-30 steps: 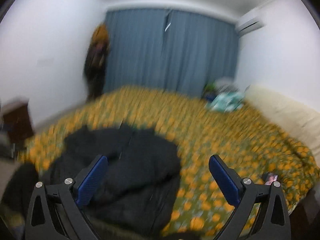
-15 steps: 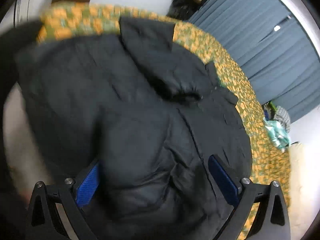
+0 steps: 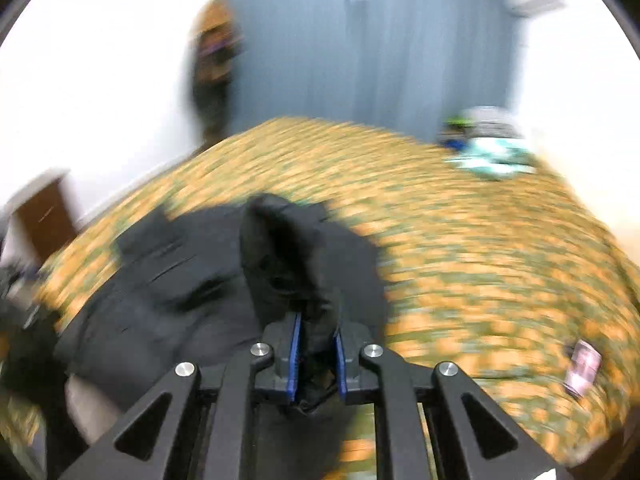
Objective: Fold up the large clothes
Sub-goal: 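Pull the sleeve outward from the jacket body and open the right gripper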
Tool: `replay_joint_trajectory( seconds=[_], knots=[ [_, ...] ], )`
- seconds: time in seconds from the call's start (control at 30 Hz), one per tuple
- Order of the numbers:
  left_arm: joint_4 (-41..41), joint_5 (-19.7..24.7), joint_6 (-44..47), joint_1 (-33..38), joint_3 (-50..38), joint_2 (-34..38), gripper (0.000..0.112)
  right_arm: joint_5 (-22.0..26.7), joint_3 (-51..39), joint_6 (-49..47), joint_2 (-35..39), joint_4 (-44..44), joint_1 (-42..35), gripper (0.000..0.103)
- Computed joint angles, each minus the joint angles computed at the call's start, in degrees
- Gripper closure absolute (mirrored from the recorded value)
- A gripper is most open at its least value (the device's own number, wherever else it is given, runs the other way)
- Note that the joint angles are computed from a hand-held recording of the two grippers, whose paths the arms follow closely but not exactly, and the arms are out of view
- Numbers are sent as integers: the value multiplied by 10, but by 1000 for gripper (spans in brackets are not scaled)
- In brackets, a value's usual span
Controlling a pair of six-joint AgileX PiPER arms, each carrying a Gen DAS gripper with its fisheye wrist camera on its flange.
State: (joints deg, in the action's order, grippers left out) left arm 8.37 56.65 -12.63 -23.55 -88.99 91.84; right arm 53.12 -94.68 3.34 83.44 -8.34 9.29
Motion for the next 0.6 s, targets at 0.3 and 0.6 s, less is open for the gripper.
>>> replay_joint_trajectory(
  seconds=[0.3,0.6],
  knots=[
    [7,20,39,-10,-137,99,10,-26,-15,35,82,-38,-328,89],
    [-36,110,174,-14,-394,295,10,-81,143,98,81,-18,-397,71]
  ],
)
